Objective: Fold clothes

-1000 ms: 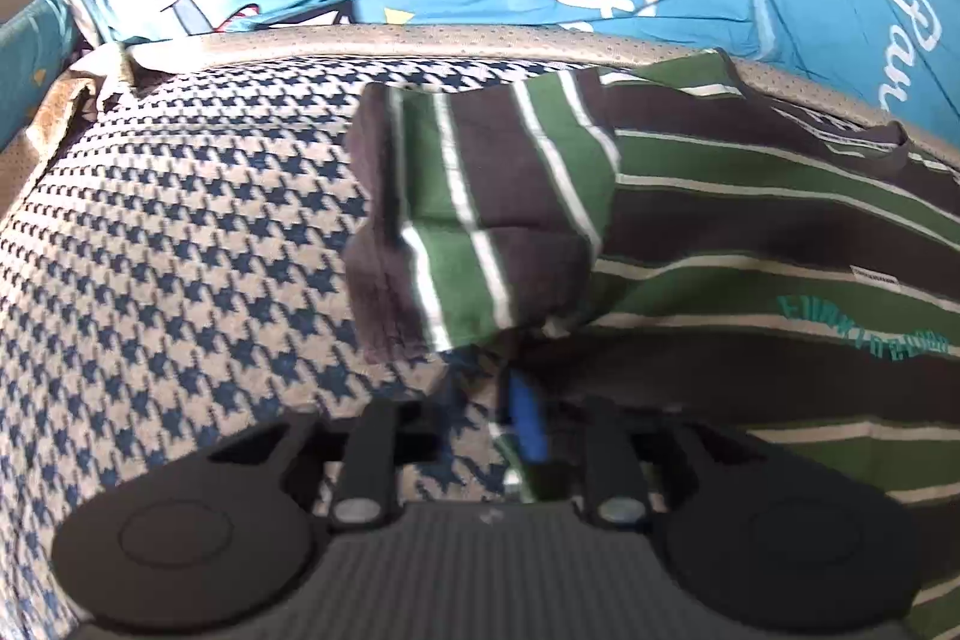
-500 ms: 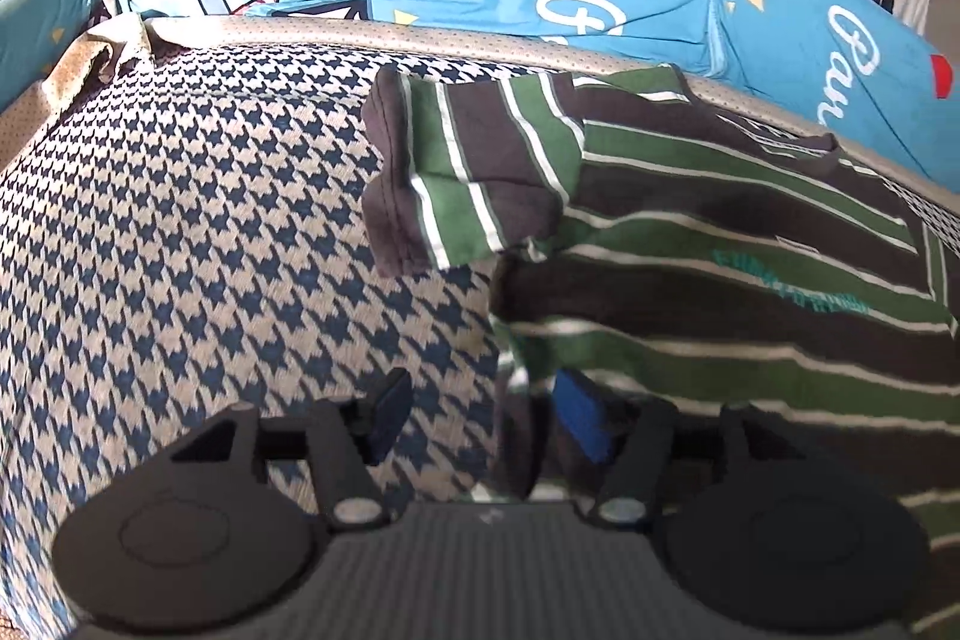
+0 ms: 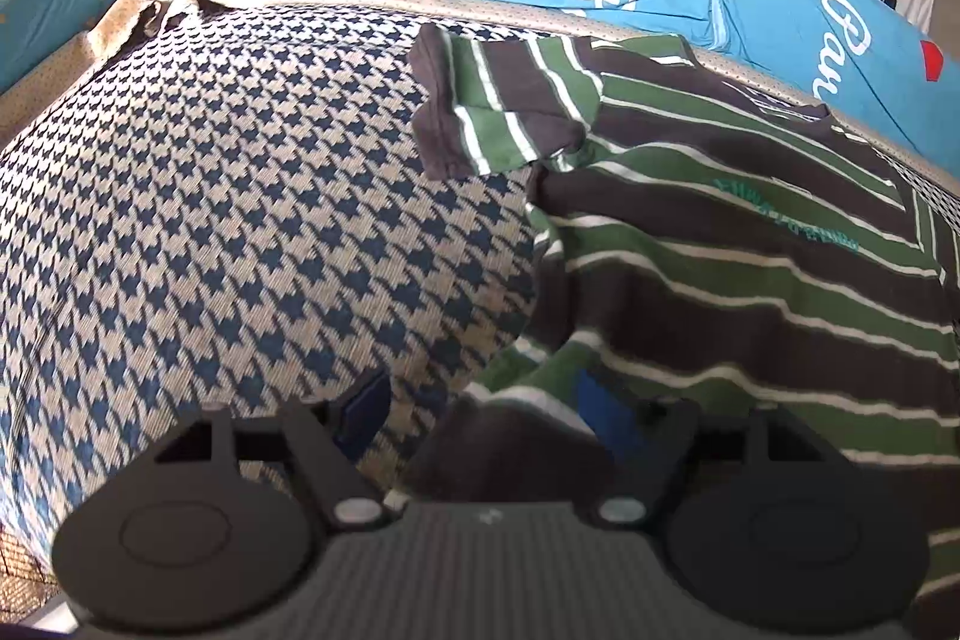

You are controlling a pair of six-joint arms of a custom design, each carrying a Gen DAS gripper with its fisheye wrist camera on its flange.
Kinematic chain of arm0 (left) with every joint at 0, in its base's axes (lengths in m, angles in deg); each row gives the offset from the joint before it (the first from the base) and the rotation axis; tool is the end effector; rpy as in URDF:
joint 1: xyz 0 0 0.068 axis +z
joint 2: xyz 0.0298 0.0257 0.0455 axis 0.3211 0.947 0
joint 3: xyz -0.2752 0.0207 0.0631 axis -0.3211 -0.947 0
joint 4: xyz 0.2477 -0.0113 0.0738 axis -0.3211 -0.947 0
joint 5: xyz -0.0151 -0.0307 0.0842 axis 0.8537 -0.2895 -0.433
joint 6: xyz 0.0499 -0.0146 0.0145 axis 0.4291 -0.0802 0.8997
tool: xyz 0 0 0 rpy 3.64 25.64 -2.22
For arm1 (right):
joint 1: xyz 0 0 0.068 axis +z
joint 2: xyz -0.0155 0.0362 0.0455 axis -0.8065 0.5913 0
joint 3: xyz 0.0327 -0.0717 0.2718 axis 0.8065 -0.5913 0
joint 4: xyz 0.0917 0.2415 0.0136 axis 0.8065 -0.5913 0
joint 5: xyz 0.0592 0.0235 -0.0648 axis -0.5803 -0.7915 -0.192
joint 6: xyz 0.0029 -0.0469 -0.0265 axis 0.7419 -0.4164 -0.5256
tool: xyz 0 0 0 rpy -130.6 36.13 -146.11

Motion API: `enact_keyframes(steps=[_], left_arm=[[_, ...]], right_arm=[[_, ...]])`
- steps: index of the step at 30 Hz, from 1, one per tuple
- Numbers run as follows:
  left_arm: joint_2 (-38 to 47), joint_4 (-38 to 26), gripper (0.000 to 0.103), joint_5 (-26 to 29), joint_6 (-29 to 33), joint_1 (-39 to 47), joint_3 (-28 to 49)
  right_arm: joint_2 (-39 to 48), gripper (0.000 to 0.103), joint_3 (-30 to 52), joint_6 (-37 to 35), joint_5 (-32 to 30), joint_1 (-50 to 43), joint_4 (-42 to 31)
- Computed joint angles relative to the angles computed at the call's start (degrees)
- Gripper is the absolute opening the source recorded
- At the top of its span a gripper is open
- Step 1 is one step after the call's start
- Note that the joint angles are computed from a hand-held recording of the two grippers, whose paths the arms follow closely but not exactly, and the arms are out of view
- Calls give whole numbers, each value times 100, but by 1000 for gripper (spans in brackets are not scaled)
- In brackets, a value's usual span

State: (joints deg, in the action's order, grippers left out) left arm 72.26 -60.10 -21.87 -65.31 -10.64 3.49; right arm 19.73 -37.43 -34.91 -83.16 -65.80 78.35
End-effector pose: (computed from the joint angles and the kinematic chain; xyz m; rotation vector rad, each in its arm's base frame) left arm 0.1812 -0.0844 0.0961 -0.5875 2.4564 0.0706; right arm 0.2757 -0.0430 0.0908 0.0101 2.4946 0.4577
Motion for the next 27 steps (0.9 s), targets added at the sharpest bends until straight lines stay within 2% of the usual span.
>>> enact_keyframes(steps=[13, 20, 27], left_arm=[[-183, -162, 75, -298, -641, -430, -277], [-255, -213, 76, -427, -854, -660, -344], [-442, -511, 80, -525, -1126, -990, -399]], right_arm=[[-375, 24, -837, 21, 161, -32, 799], [-239, 6, -983, -146, 268, -39, 1276], [-527, 4, -1374, 246, 416, -156, 1803]])
